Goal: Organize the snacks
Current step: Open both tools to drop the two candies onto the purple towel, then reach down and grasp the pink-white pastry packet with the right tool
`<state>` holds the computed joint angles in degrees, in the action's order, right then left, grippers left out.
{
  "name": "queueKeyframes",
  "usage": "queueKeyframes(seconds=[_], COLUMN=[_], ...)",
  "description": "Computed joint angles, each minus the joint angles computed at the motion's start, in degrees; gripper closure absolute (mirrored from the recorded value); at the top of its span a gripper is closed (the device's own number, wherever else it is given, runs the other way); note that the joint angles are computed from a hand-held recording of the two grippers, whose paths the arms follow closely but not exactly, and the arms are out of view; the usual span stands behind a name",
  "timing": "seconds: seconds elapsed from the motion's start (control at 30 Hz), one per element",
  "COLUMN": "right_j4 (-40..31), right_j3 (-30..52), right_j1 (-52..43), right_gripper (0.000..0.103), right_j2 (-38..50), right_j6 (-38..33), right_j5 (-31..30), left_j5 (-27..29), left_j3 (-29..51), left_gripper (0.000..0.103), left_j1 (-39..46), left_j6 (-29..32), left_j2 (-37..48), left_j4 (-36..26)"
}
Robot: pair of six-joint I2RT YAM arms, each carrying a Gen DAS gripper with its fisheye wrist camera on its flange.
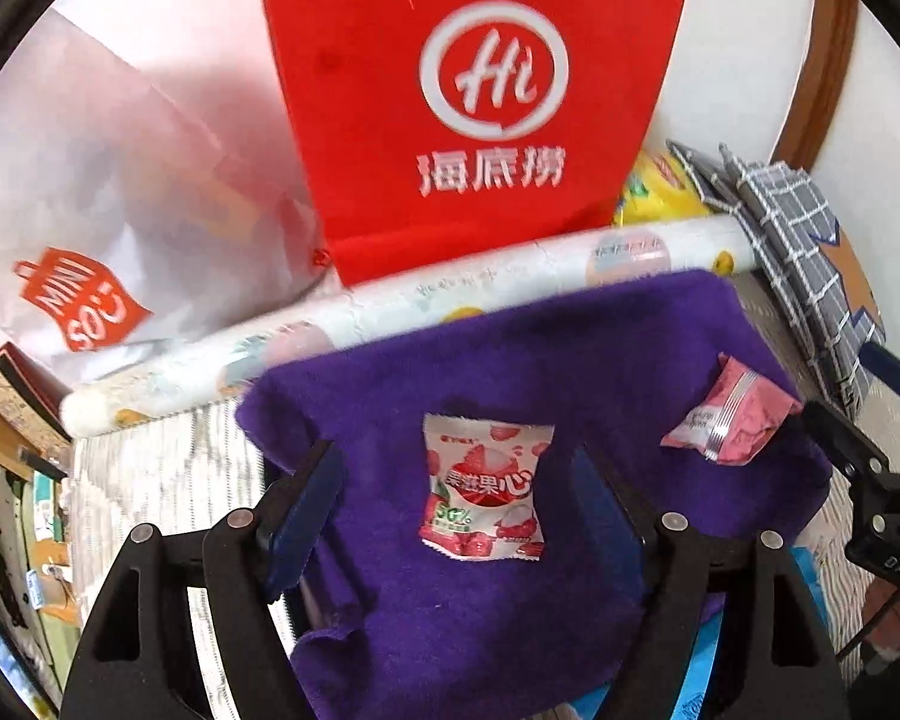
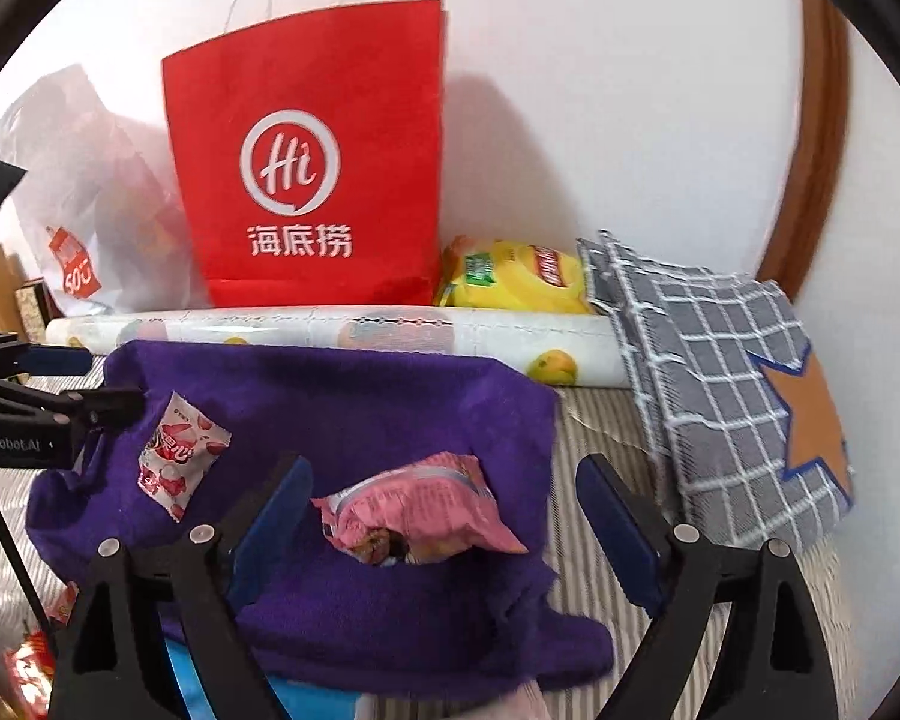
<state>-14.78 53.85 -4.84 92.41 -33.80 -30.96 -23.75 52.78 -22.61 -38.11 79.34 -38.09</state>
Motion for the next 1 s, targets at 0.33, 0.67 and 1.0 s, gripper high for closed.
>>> queueKeyframes(seconds=[0.33, 0.67, 1.0], right_j4=[-3.2, -14.4, -25.1], right_j3=[-5.2, -5.7, 1.8], right_j1=[-9.0, -24.4, -29.6], right_gripper=[0.012, 0.012, 0.019], right_j2=[-13.8, -14.7, 2.3], right_j6=[-1.8, -16.9, -25.6], right_j5=[0.8, -7.1, -11.1], left_j5=[-9.8, -17.1, -17.9], left_j3=[3.0, -1.3, -7.0], left_gripper=[0.024, 0.026, 0.026], left_j1=[-10.1, -26.4, -40.3], left_j6=[-8.1, -24.6, -47.8], left_j2=[-8.2, -16.6, -16.6], left_j4=[-11.1, -21.8, -32.9])
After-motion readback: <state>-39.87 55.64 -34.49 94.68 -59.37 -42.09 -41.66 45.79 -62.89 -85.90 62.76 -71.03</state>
